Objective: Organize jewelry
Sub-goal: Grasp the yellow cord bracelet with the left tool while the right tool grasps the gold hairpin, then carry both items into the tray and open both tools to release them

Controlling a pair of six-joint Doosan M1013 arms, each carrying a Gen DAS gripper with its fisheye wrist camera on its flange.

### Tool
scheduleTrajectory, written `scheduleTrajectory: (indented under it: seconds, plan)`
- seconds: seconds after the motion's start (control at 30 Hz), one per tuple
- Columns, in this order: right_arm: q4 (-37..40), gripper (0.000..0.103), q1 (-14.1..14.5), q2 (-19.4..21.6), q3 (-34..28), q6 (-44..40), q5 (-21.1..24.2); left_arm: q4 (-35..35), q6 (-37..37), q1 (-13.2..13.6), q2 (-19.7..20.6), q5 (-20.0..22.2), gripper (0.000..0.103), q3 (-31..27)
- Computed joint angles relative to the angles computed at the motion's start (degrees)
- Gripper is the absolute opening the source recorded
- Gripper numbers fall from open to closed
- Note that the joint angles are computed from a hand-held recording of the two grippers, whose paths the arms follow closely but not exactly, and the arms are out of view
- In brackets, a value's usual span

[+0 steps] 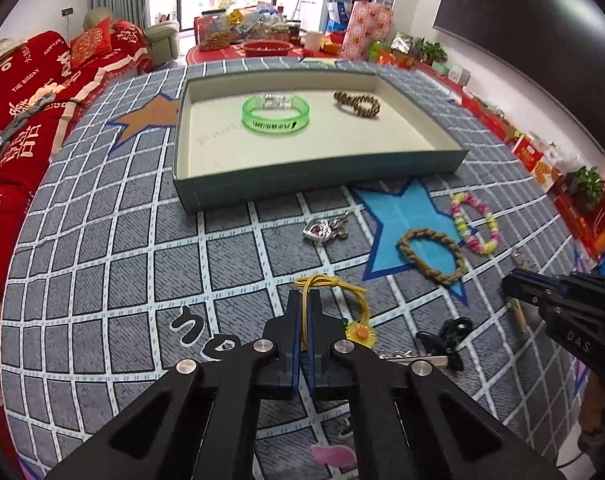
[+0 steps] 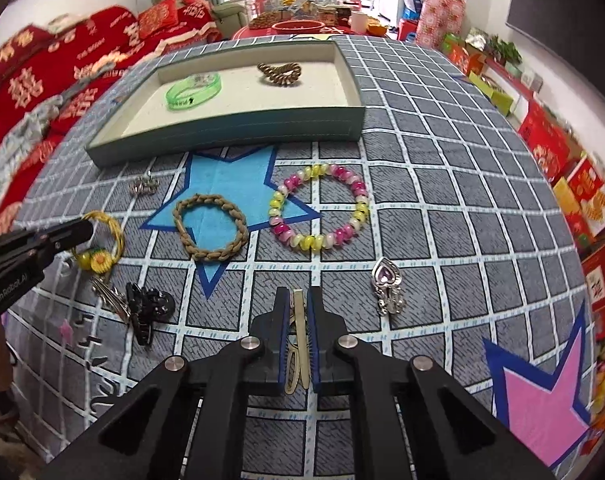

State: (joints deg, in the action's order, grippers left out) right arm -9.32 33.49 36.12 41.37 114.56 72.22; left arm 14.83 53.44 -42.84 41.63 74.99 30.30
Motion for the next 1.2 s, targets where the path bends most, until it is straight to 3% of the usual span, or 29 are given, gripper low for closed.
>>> scheduleTrajectory:
  seconds: [0.33, 0.7, 1.0, 1.2]
  plan:
    - [4.8, 0.009, -1.8, -3.5, 4.5, 3.6, -6.5, -0.5, -1.1, 0.1, -1.7, -2.6, 0.015, 1.5]
    - [8.7, 0.009, -3.1, -4.3, 4.7, 5.1, -9.9, 1.3, -0.8, 0.0, -1.6, -2.9, 0.015, -0.4]
    - [11.8, 0.009, -4.1, -2.1, -0.6, 3.9, -9.5, 2.7, 0.3, 0.4, 0.4, -1.8, 0.015, -5.5]
    - [13.5, 0.009, -4.5, 3.5, -11.8, 1.7, -5.5, 3.3, 1.7, 1.3, 4.6, 1.3, 0.015, -14.0]
